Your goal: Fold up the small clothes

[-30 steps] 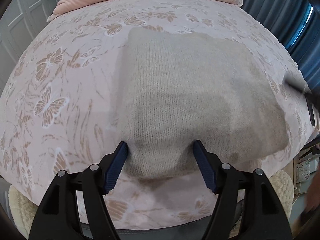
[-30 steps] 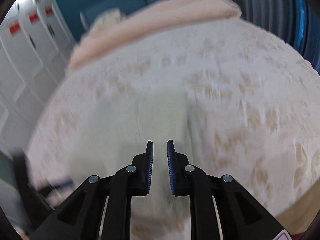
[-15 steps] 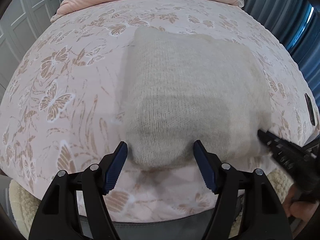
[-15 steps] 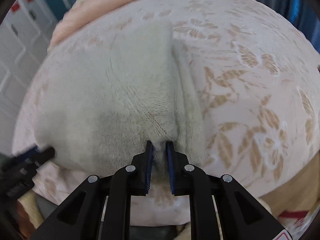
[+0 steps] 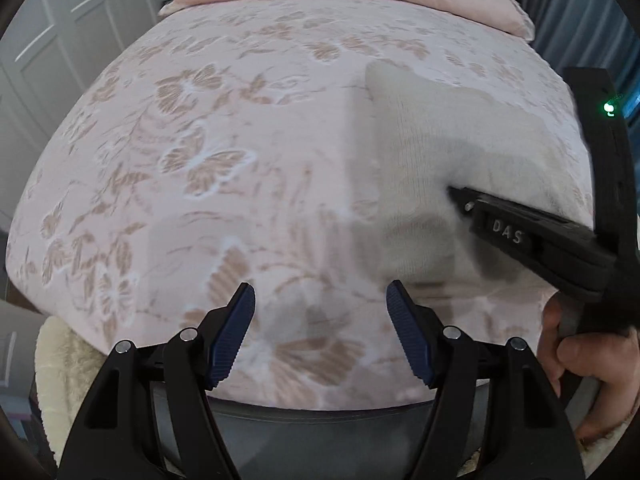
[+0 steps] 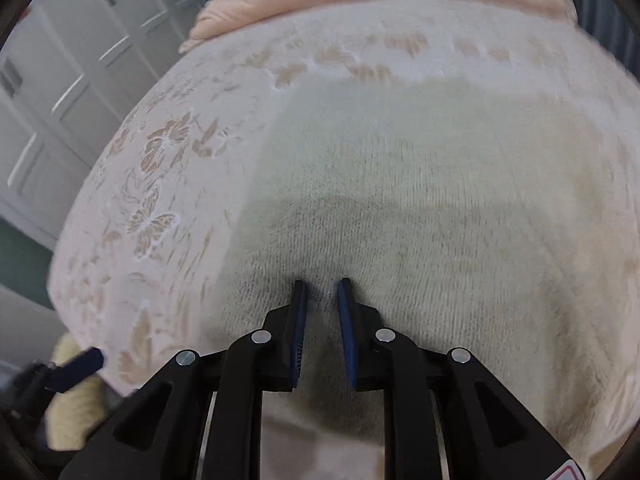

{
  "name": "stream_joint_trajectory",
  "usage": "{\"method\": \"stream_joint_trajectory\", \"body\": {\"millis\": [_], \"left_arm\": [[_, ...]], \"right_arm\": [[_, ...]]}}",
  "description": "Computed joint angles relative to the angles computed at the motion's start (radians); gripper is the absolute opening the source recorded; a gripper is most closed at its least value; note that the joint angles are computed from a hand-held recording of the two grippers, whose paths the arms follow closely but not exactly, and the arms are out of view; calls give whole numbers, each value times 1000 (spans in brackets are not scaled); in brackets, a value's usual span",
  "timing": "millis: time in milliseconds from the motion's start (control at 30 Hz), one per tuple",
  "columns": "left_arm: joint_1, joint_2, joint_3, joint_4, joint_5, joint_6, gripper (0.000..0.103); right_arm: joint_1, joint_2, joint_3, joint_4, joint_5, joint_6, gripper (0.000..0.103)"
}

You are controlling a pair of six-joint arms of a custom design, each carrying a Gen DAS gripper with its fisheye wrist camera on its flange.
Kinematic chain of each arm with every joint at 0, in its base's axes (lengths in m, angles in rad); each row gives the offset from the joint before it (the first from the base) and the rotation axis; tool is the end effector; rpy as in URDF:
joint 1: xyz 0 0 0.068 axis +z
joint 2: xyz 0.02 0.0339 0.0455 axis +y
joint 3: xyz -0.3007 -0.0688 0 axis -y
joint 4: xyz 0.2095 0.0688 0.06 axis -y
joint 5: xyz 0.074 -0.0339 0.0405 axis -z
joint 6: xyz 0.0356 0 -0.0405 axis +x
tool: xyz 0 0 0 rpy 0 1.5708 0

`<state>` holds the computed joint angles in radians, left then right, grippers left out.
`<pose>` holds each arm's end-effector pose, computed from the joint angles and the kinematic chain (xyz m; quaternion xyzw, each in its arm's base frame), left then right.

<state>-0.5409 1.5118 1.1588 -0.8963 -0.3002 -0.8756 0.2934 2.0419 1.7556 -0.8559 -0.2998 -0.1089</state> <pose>0.2229 -0.1216 0.2951 -0.1862 0.9584 0.0092 0.2162 0.3983 0.1313 0.2816 -0.2242 0.9403 0.1647 0.1959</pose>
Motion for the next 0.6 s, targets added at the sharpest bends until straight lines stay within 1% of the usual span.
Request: {"method": "stream_joint_trajectory", "body": {"millis": [33, 67, 100, 167, 233, 267, 333, 367, 433, 500, 567, 600], "left_arm": [[14, -11, -11, 10, 14, 4, 66], [19, -16, -15, 14, 16, 5, 66], [21, -15, -14, 15, 17, 6, 66], [25, -9, -13, 33, 36, 12, 66], [18, 10, -3, 54, 51, 15, 66], [7, 27, 9, 61, 57, 17, 66], [-19, 58, 36, 69, 66, 23, 66], [-38, 78, 56, 70, 66, 27, 66], [-62, 105, 88, 64, 65, 37, 66], [-88, 132, 127, 47, 56, 43, 66], [-100, 145, 153, 32, 48, 43, 66], [-101, 150, 160, 27, 46, 41, 66]], "right_arm": [[-12, -7, 43, -50, -13, 16, 16], [-47, -38, 60, -73, -63, 41, 16], [-76, -69, 45, -62, -93, 45, 16], [-163, -175, -53, 6, -91, 40, 16], [-272, -229, -117, 17, -84, 21, 16], [-316, -244, -149, 22, -81, 23, 20], [-396, -239, -192, 22, -64, 23, 26], [-424, -232, -212, 27, -70, 18, 35], [-462, -209, -232, 22, -128, 30, 44], [-470, -201, -263, 41, -185, 49, 47], [-432, -168, -253, 48, -159, 50, 48], [-411, -147, -240, 45, -142, 47, 41]]}}
